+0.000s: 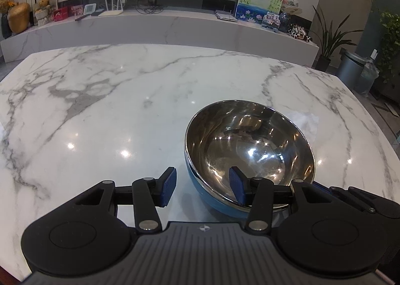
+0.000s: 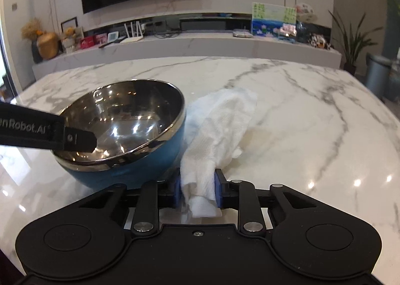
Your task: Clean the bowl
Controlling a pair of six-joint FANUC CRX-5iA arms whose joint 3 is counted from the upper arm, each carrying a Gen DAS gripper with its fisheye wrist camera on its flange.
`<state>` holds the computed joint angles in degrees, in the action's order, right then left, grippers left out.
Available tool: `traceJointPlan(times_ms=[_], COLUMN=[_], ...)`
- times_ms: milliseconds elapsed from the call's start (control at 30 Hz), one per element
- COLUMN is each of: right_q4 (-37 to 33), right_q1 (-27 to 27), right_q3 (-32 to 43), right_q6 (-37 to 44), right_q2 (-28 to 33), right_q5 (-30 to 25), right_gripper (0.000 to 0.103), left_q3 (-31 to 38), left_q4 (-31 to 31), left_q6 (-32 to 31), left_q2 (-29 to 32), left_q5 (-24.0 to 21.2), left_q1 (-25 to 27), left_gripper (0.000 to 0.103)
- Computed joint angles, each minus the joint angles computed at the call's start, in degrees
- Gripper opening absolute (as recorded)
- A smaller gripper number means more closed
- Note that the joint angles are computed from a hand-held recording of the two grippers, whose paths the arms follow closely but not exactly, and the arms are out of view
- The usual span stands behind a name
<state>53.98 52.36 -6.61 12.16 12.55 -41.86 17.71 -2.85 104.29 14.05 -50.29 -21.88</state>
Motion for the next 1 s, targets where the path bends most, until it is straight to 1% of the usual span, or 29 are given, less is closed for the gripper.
traceJointPlan(times_ms=[100, 133, 167, 200, 233, 333, 467, 533, 733, 800, 867, 1000], right_q4=[-0.2, 0.6, 1.6, 2.8, 4.3, 11.4, 13.8, 13.7, 9.0, 7.3, 5.6, 5.0], right_q1=[-0.2, -0.3, -0.4, -0.5, -0.7, -1.5, -1.6, -1.6, -0.7, -0.3, 0.1, 0.6], right_q3=[0.1, -0.3, -0.7, -1.2, -1.8, -4.4, -5.2, -5.4, -4.9, -4.9, -4.8, -5.0], right_q6=[-0.1, -0.7, -1.5, -2.4, -3.3, -5.3, -3.5, -2.8, 1.3, 2.9, 4.5, 5.3], right_q2=[-0.2, -0.5, -0.8, -1.2, -1.6, -3.3, -4.0, -4.2, -4.0, -4.0, -3.9, -3.9], right_q5=[0.3, 0.4, 0.4, 0.5, 0.7, 1.7, 2.2, 2.5, 2.4, 2.4, 2.3, 2.1], right_gripper=[0.013, 0.012, 0.012, 0.012, 0.012, 0.012, 0.012, 0.012, 0.012, 0.012, 0.012, 0.012], left_q3=[0.0, 0.0, 0.0, 0.1, 0.3, 0.9, 1.8, 2.2, 1.8, 1.7, 1.6, 1.6], left_q4=[0.7, 1.0, 1.4, 1.7, 1.6, 1.1, 1.5, 1.6, 1.6, 1.4, 1.6, 1.4], left_q6=[-0.7, -1.0, -1.3, -1.7, -1.9, -2.0, -2.8, -3.2, -2.8, -2.6, -2.4, -1.7], left_q2=[0.0, 0.1, 0.2, 0.4, 0.5, 1.1, 1.9, 2.2, 1.8, 1.5, 1.3, 1.0], left_q5=[0.0, 0.0, 0.1, 0.0, -0.1, -0.2, -0.5, -0.7, -0.6, -0.6, -0.8, -1.7], left_q1=[0.1, 0.2, 0.2, 0.3, 0.2, 0.1, 0.2, 0.3, 0.3, 0.2, 0.1, -0.2], left_gripper=[0.044, 0.042, 0.038, 0.037, 0.036, 0.035, 0.029, 0.028, 0.028, 0.029, 0.034, 0.039])
